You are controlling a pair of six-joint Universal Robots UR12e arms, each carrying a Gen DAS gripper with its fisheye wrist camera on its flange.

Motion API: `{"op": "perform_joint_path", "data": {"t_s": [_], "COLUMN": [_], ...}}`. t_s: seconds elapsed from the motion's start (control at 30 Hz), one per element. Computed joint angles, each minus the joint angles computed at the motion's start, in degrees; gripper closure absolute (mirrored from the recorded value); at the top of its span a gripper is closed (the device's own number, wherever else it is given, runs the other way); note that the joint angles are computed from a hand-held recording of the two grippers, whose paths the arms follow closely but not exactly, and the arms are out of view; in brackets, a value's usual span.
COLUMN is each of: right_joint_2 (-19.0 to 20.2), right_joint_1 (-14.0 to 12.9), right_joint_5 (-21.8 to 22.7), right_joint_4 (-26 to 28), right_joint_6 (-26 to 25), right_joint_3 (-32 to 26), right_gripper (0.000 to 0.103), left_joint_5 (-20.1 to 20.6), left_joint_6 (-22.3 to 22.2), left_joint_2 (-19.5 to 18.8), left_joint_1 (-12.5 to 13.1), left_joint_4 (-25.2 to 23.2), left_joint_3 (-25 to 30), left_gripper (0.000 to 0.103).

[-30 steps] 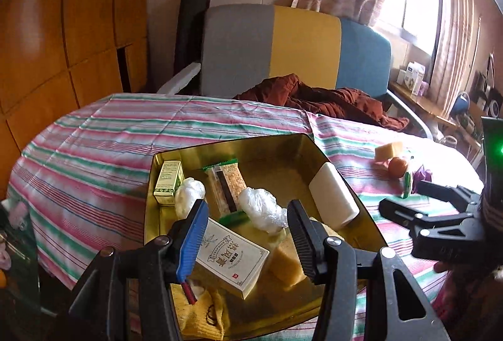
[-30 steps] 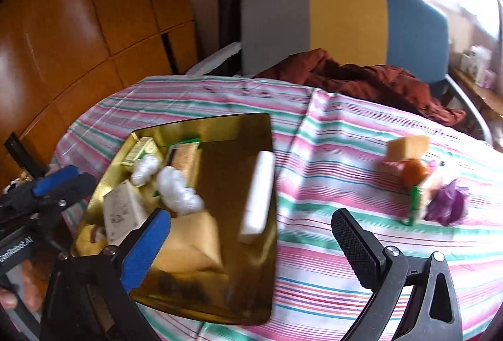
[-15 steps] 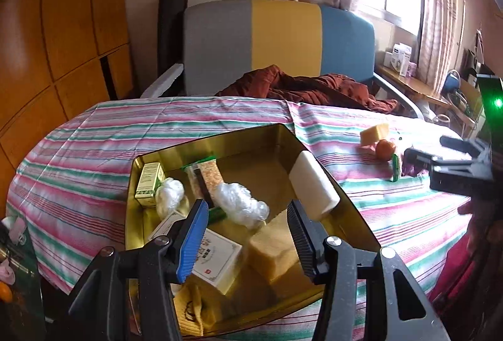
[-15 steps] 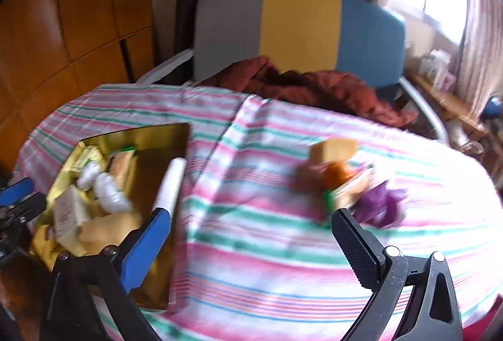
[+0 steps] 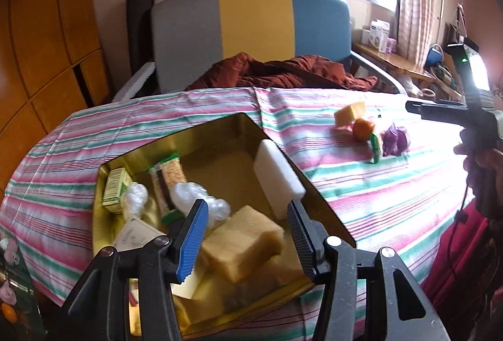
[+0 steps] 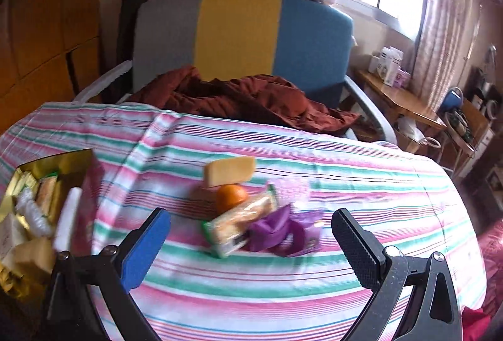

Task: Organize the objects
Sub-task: 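Move both grippers back to the pile beside the orange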

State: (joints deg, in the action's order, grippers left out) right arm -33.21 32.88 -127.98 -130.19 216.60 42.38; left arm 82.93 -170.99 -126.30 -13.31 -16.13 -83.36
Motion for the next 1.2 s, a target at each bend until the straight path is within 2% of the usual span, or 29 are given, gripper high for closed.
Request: {"op": "perform_joint_path", "data": {"t_s": [0.07, 0.17, 0.3, 0.4, 0.57, 0.73, 1.2], "right_joint_2": [-1.64, -4.53, -8.13, -9.35, -11.03, -11.6, -11.3], "right_joint_1": [-0.91, -2.21, -4.15, -4.8, -5.5, -6.06, -6.19], "right_joint_5": [-0.07, 0.82, 6.53, 8.5, 11.23, 14.19, 16.1], "right_joint_4": [-0.86, -2.49, -7.1, -6.45, -9.36, -11.74, -14.76], "right_joint_6": [2.25, 9.27, 21.59, 27.67, 33.28, 35.68, 33.14], "right_joint_3": [3.46, 9.59, 16.77, 18.93, 22.46, 24.15, 24.12], "right_gripper": [0.0, 0.0, 0.0, 0.0, 0.0, 0.0, 0.0], "left_joint_5": [-0.56, -1.24, -2.45, -4.47, -7.29, -9.3, -9.87], "left_joint_6": [0.39, 1.12, 2.22, 3.35, 5.58, 6.82, 6.21], "left_joint_2": [-0.29, -0.85, -1.74, -2.37, -3.53, -5.64, -14.71], "left_joint_1": [-0.24, -0.79, -1.71, -2.4, -3.64, -4.92, -7.76], "left_joint_4": [-0.99, -2.81, -5.24, -7.64, -10.01, -12.95, -24.07], "left_joint_3": [0.6, 1.75, 3.38, 4.79, 7.27, 11.37, 27.51], "left_gripper": [0.05, 0.05, 0.05, 0.05, 0.05, 0.05, 0.052]}}
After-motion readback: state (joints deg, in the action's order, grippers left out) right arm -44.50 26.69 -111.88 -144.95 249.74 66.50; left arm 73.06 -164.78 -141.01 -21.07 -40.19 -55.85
